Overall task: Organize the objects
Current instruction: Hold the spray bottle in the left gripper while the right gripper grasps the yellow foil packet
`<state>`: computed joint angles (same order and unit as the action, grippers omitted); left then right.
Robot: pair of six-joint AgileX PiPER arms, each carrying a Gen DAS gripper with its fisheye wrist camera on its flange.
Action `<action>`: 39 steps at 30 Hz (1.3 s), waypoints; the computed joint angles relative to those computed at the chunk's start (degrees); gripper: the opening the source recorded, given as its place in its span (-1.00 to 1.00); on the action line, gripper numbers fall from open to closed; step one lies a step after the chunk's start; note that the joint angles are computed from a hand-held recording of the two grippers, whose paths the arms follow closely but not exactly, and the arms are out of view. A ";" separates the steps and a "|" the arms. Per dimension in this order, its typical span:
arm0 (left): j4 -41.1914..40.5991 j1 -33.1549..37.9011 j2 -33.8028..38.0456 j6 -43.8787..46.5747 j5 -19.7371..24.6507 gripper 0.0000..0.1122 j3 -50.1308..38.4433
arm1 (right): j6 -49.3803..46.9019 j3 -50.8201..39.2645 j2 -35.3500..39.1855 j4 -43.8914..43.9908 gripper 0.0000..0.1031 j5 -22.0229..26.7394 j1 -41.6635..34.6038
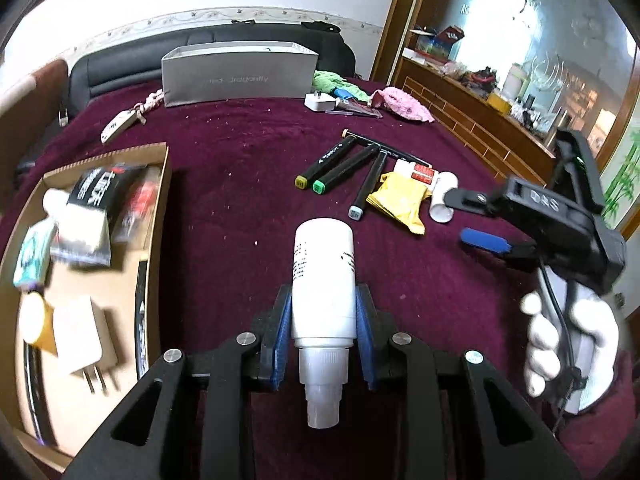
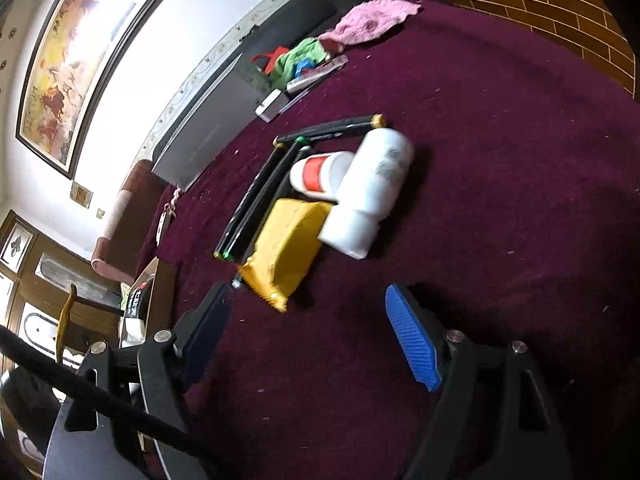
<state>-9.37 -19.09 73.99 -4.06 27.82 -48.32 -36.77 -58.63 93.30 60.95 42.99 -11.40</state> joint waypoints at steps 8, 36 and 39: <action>-7.15 3.82 -6.45 7.26 -0.16 -0.55 4.65 | 28.80 -10.80 3.63 -26.34 0.46 -5.97 12.48; -28.72 21.34 -12.96 32.08 6.52 -0.55 10.76 | 45.40 -14.73 5.63 -40.43 -0.32 -1.08 16.27; -28.17 21.64 -14.39 31.36 7.12 -0.55 11.24 | 39.61 -10.39 2.69 -33.73 -0.33 -1.37 14.73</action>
<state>-37.54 2.54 59.59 27.29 34.95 -37.08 2.85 -69.02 95.99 27.22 41.62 3.33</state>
